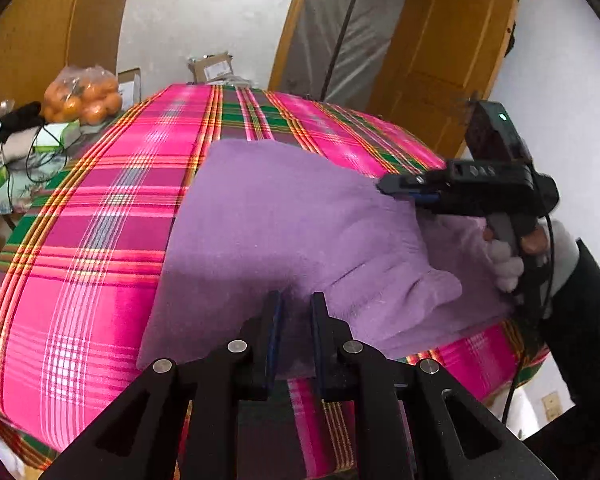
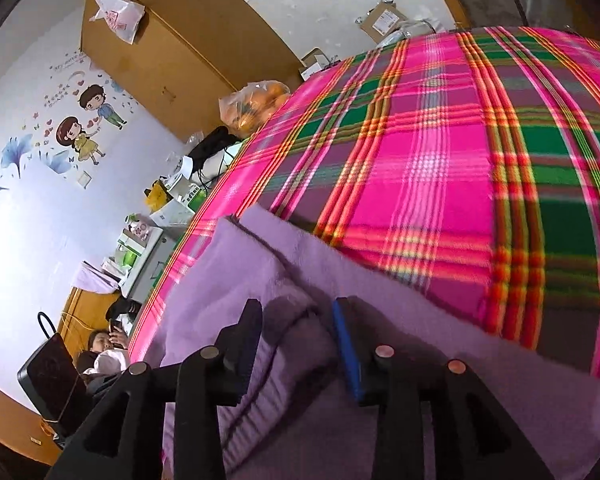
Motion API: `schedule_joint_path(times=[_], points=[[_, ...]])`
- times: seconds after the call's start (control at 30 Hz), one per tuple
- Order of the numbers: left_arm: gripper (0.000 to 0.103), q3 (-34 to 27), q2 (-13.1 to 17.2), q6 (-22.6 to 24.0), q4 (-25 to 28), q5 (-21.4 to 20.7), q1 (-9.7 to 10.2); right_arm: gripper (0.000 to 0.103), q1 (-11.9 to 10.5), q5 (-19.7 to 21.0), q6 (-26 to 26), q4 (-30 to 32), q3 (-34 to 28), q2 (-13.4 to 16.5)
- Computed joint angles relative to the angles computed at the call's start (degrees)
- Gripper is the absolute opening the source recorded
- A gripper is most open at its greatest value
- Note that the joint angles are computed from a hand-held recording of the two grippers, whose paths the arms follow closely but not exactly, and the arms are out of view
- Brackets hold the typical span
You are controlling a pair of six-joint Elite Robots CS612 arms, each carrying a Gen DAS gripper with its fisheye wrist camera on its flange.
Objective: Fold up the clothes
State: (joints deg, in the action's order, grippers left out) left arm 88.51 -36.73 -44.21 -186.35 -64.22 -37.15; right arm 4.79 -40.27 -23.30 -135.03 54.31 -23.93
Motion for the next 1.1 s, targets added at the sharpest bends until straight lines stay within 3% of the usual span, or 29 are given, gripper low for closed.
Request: schedule_joint_path(times=[0.17, 0.33, 0.57, 0.73, 0.87, 0.97, 1.07, 1.1], points=[[0.014, -0.5, 0.2, 1.0, -2.5, -1.1, 0.24, 0.040, -0.9, 0.7, 0.5, -1.3, 5.4, -2.6], [0.014, -3.0, 1.4, 3.8, -0.5, -4.6, 0.35, 0.040, -1.5, 2.5, -0.4, -0.9, 10.2, -4.8], [0.015, -4.3, 2.1, 5.7, -1.0, -5.7, -0.26, 0.043, -1.2, 3.0, 2.8, -3.6, 11.1, -5.0], [0.015, -4.2, 2.6, 6.0, -2.7, -5.5, -0.53, 0.043, -1.3, 2.0, 10.7, -17.8, 13.8, -5.5], [0.015, -4.1, 3.0, 5.2, -4.6, -6.5, -0.17, 0.043, -1.0, 7.1, 3.4, -15.7, 15.0, -6.4], [0.015, -4.1, 2.9, 5.6, -4.2, -6.4, -0.19, 0.043, -0.1, 7.1, -3.0, -9.7, 15.2, -6.8], [0.015, -2.8, 2.1, 5.1, -5.5, -7.3, 0.05, 0.025, 0.4, 4.2, -2.9, -11.0, 15.4, -6.7], [0.015, -1.9, 1.6, 4.5, -6.8, -6.1, 0.01, 0.004, 0.4, 2.4, -2.1, -12.5, 15.6, -6.7]])
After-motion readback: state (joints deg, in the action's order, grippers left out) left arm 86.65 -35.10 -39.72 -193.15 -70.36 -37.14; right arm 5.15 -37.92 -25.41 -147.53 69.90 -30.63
